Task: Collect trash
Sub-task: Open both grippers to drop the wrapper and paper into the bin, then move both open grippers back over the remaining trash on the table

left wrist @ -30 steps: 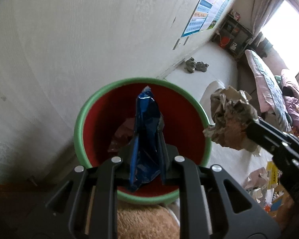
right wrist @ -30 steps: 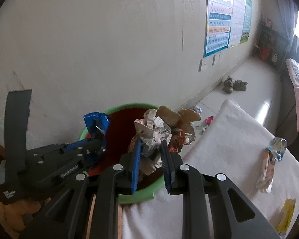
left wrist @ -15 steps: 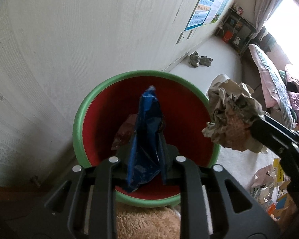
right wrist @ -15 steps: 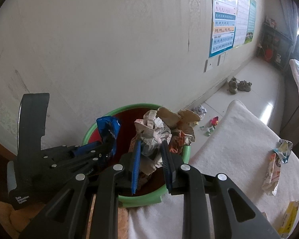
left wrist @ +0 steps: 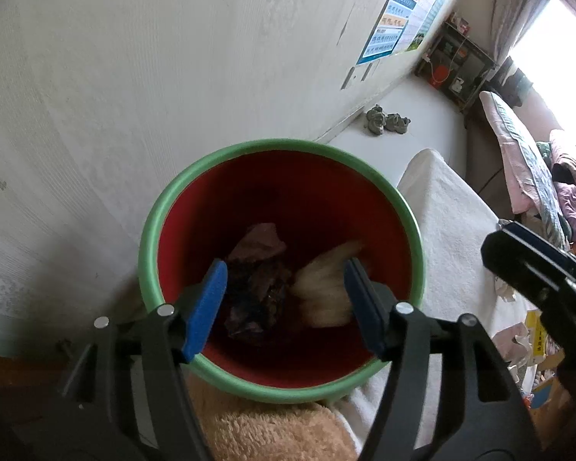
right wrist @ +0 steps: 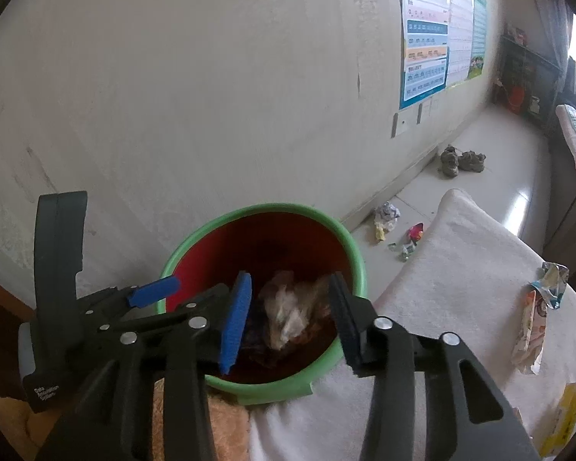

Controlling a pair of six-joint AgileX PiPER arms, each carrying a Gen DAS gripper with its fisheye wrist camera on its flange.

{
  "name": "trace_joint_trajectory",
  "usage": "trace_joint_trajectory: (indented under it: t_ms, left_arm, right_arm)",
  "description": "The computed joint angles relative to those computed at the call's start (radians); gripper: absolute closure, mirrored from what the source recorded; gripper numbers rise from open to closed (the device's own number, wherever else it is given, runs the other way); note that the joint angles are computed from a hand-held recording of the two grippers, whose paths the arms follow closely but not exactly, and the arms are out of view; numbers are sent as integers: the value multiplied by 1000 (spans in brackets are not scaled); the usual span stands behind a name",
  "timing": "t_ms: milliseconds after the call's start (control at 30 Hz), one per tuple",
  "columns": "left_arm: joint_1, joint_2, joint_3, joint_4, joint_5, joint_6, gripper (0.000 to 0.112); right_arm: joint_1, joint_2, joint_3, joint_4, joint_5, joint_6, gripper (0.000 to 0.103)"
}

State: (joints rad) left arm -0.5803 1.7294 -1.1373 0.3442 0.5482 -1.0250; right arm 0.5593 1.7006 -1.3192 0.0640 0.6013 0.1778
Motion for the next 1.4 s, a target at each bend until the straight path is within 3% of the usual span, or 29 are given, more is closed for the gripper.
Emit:
trace_joint_trajectory:
  t_ms: [267,467,667,867,1267,1400]
  left_arm:
    - [-67,-24,-8,5,40,-13,52]
    - [-185,-28,-55,38,80,-79,52]
    - [-307,45,-191,23,144,-47,52]
    - [-400,148,-350,-38,199,9,52]
    - [-527,360,-642,-173,314,155,52]
    - [-532,384,-667,-195,323,172,52]
  right_arm:
    - [-51,-139,115,89,2,-28,60]
    - [-164,-363,281,216,51,-93,60]
    - [-377,-589,404,306,184,-177,58]
    - [-646,-697,454,431,300,-334,58]
    - [-1160,-719,533,588,500,-687,57]
    - [-1413,-703,520,600,594,-836,57]
